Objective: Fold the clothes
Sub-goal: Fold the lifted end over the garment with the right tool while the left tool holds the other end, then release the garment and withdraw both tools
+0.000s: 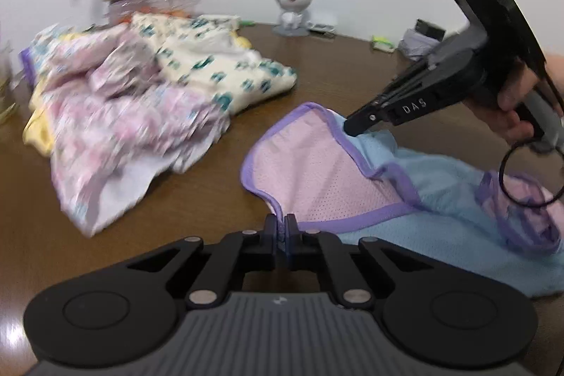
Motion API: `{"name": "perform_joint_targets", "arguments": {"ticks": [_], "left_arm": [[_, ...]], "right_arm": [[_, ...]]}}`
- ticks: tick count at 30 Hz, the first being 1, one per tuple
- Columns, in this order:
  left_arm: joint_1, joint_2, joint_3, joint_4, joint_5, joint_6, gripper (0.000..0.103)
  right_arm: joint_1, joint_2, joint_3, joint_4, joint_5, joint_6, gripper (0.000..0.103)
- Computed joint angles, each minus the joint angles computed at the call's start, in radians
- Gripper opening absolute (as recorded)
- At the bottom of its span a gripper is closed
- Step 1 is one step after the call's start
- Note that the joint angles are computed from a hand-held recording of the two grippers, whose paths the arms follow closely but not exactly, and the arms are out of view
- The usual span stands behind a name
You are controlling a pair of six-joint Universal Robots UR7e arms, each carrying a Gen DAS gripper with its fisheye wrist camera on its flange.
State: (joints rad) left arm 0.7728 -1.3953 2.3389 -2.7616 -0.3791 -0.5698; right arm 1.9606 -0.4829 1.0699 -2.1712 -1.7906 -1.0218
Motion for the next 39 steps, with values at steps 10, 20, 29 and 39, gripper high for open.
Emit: {"name": "perform_joint_targets", "arguments": {"ticks": [10, 20, 29, 39], "left_arm": [[0.2, 0.354, -0.483, -0.332, -0.281, 0.634, 0.004], [0.217, 0.508, -0.666, -0.356, -0.302, 0.639, 0.032], [0.014, 0.201, -0.139, -0.305, -0.682, 0.651, 0.051], [-0.007, 0.275, -0.098, -0.325, -0.6, 0.63, 0.044]], "right_arm": [[-0.066, -0.059, 0.015, -0.33, -0.143, 0.318, 0.0], [-0.105, -0.109, 0.031, -0.534, -0.373, 0.491, 0.013], [-0.119, -0.647, 0.75, -0.604, -0.064, 0.045, 0.051], [-0.211, -0.753, 0.997, -0.715, 0.042, 0.031, 0.048]]}}
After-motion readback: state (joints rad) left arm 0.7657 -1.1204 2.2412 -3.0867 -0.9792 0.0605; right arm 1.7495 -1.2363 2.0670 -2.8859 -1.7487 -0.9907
